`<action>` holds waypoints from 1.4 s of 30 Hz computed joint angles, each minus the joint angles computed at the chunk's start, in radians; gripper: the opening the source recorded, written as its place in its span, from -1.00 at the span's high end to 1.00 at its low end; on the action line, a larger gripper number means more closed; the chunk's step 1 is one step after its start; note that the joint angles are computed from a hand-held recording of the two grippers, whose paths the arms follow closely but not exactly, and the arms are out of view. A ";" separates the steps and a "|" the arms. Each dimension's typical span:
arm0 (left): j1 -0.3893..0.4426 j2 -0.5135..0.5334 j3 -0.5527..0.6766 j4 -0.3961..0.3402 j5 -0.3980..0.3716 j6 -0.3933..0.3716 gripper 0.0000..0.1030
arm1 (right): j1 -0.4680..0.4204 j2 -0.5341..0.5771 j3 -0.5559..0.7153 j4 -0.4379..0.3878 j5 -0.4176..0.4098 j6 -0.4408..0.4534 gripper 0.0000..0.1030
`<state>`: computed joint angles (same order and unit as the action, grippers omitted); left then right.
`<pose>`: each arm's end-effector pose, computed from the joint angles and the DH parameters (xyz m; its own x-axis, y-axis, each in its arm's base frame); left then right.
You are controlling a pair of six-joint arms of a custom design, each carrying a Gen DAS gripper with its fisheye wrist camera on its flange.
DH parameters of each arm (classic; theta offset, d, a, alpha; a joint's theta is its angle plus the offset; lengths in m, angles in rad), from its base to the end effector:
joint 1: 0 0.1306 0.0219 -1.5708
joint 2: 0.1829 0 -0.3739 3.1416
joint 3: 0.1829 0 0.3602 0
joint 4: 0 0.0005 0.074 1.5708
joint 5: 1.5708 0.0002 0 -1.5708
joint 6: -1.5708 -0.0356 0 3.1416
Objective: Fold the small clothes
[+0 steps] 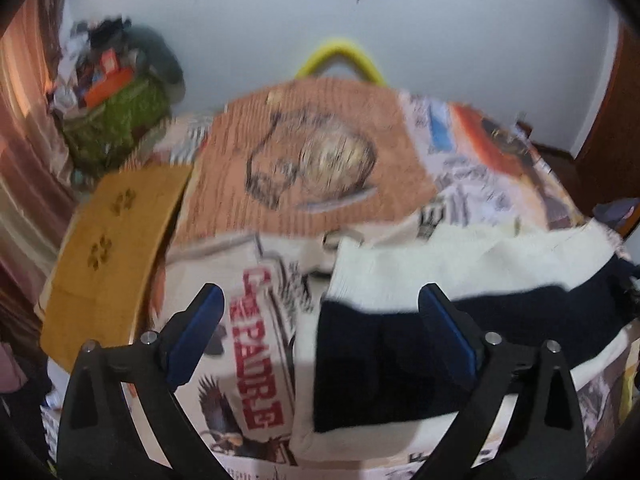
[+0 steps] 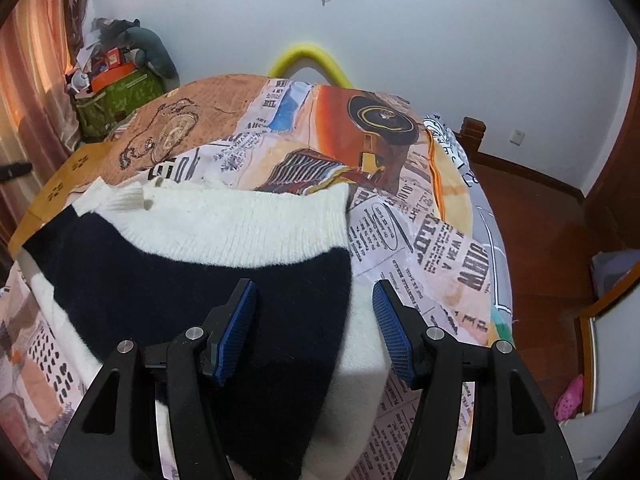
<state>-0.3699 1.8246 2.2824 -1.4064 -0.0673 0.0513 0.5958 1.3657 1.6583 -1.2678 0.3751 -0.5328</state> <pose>0.5292 -0.2032 0.5395 -0.7733 0.2450 -0.5849 0.2849 0.9582 0.0247 0.3539 0.2236 0.5195 -0.7690 0.0496 -0.6373 0.0448 0.9987 0.0237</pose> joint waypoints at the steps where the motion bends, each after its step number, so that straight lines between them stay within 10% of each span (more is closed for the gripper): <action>1: 0.008 0.000 -0.024 -0.006 0.010 0.009 -0.91 | -0.001 -0.004 -0.004 0.002 -0.004 -0.001 -0.10; 8: 0.045 0.036 -0.140 -0.054 0.160 0.078 0.08 | -0.019 -0.040 -0.062 0.046 -0.060 -0.042 -0.08; 12: 0.043 -0.007 -0.213 0.043 0.170 0.109 0.77 | -0.024 -0.055 -0.080 0.068 -0.095 -0.067 0.59; 26: 0.037 -0.126 -0.392 0.147 0.056 0.084 0.74 | 0.020 -0.057 -0.073 0.056 -0.017 -0.068 0.77; 31: 0.049 -0.170 -0.405 0.126 0.083 0.085 -0.12 | 0.056 -0.095 -0.075 0.021 0.023 -0.087 0.38; 34: 0.052 -0.197 -0.440 0.113 0.117 0.082 -0.15 | 0.082 -0.134 -0.111 0.018 0.038 -0.128 0.10; 42: 0.056 -0.243 -0.527 0.113 0.224 0.103 0.01 | 0.096 -0.223 -0.239 0.098 -0.080 -0.293 0.08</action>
<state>-0.3141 1.5820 1.7558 -1.2930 0.1569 0.1539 0.6914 1.1426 1.4192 -1.1693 0.2946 -0.8254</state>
